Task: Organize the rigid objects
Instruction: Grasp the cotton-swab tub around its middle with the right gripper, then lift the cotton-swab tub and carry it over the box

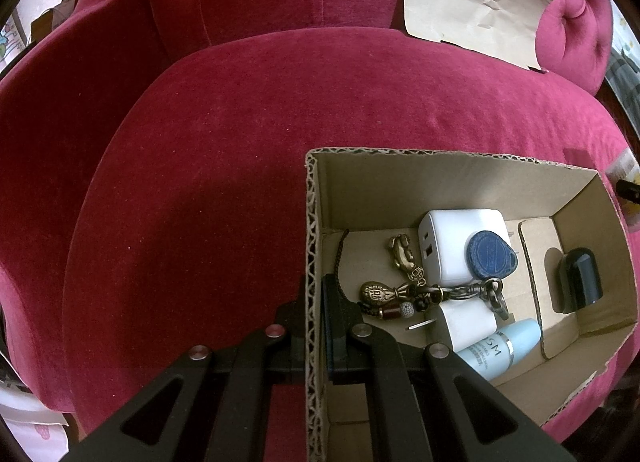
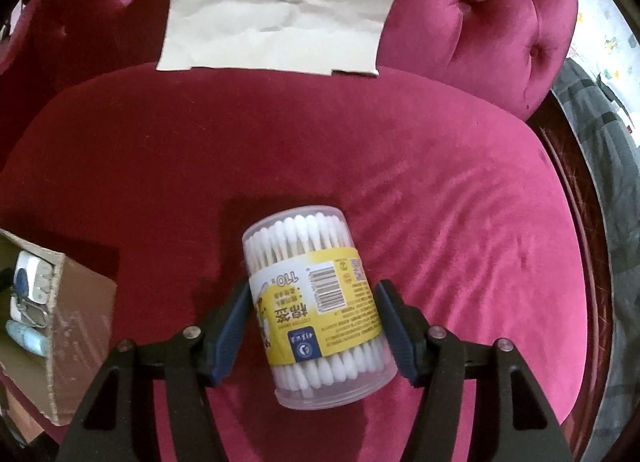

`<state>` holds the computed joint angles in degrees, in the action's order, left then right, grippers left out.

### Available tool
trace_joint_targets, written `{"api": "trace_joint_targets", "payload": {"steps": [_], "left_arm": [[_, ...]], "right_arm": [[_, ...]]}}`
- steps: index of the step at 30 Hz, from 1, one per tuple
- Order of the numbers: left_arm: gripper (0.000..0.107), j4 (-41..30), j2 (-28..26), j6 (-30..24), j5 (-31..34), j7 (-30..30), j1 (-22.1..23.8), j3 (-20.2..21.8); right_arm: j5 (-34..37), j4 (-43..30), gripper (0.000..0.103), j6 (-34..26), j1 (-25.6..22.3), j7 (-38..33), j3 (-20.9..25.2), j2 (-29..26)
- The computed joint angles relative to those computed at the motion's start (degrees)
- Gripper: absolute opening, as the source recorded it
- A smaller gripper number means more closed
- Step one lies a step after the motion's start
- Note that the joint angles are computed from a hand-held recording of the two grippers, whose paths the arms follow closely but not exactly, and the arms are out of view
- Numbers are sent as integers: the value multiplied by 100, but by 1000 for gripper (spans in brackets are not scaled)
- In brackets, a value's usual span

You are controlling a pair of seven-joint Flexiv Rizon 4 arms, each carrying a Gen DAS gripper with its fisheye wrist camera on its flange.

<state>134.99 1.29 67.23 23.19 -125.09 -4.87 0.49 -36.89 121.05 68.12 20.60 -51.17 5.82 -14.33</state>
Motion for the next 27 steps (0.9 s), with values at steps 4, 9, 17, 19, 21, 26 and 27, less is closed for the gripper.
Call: {"api": "trace_joint_targets", "payload": {"steps": [4,9,17,19,21,26,27], "left_arm": [[4,-5,-2,-6,-29,15,4,1],[4,-2,-5,12,-71,49,12,8],[4,5,-5,30,-64,49,22,13],[4,8,-4,32,-70,48,22,13],[4,11,-1,31,-70,48,23,13],[4,14,0,34,-85,54,24,11],[4,13,1,29,-90,55,24,10]], "right_arm": [[20,58,66,-48,56,61,102,185],[219,61,66,-183,119,-27,285,365],[667,-47,66,-273,296,-256,584,635],[725,-53,66,-203,367,-330,657,670],[746,-67,66,-162,440,-365,693,662],[963,-142,66,-76,646,-601,834,583],[983,-149,66,-52,692,-616,850,568]]}}
